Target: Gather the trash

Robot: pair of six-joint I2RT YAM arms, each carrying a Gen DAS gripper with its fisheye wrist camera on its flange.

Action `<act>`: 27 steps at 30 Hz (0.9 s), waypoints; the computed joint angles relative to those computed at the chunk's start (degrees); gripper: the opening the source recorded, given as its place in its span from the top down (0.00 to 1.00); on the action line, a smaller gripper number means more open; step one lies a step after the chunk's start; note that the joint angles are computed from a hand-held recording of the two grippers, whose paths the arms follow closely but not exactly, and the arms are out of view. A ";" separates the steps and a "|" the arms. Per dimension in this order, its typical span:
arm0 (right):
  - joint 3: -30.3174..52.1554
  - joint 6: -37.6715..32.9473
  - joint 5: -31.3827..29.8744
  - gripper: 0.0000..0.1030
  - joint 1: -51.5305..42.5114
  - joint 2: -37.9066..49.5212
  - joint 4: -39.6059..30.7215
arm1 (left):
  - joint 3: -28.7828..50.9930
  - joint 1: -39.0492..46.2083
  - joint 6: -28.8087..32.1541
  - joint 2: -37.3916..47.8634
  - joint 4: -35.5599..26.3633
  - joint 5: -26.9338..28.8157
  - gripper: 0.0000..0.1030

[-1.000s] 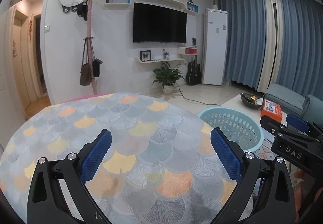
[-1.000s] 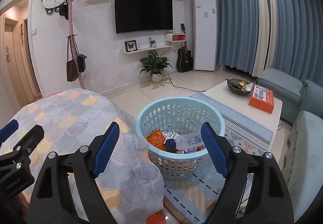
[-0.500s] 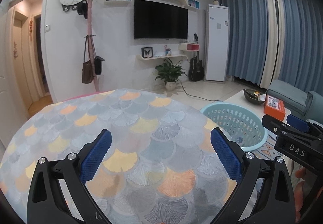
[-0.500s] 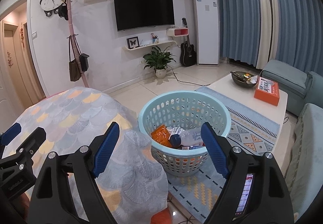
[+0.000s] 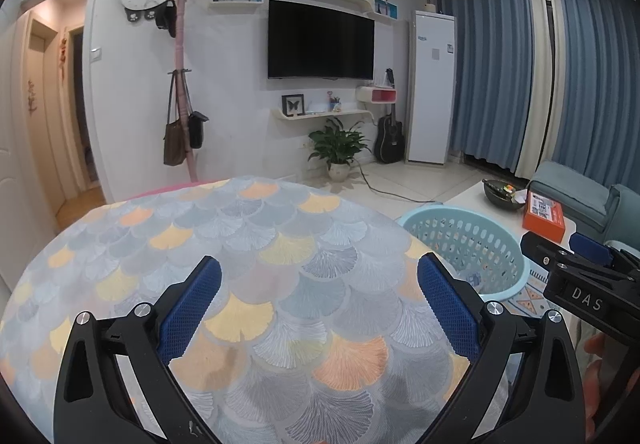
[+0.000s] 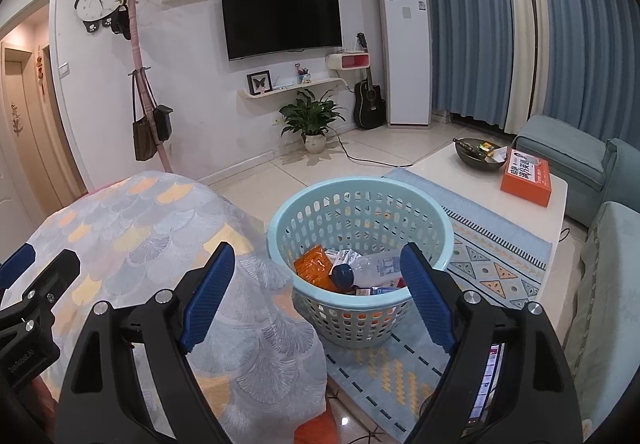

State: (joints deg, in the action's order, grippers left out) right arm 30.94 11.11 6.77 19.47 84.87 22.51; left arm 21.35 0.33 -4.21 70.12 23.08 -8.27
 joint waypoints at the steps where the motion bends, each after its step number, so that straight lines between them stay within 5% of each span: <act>1: 0.05 0.00 0.13 0.22 0.13 0.15 0.08 | -0.02 0.07 0.01 0.03 0.08 0.05 0.07; 27: 0.06 -0.19 -0.16 0.22 0.27 -0.09 -0.19 | -0.48 -0.93 -0.86 -1.60 -0.22 -1.19 0.07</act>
State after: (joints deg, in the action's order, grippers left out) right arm 31.00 10.93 6.61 19.74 84.79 22.32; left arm 20.88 -0.60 -5.07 68.52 22.86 -9.46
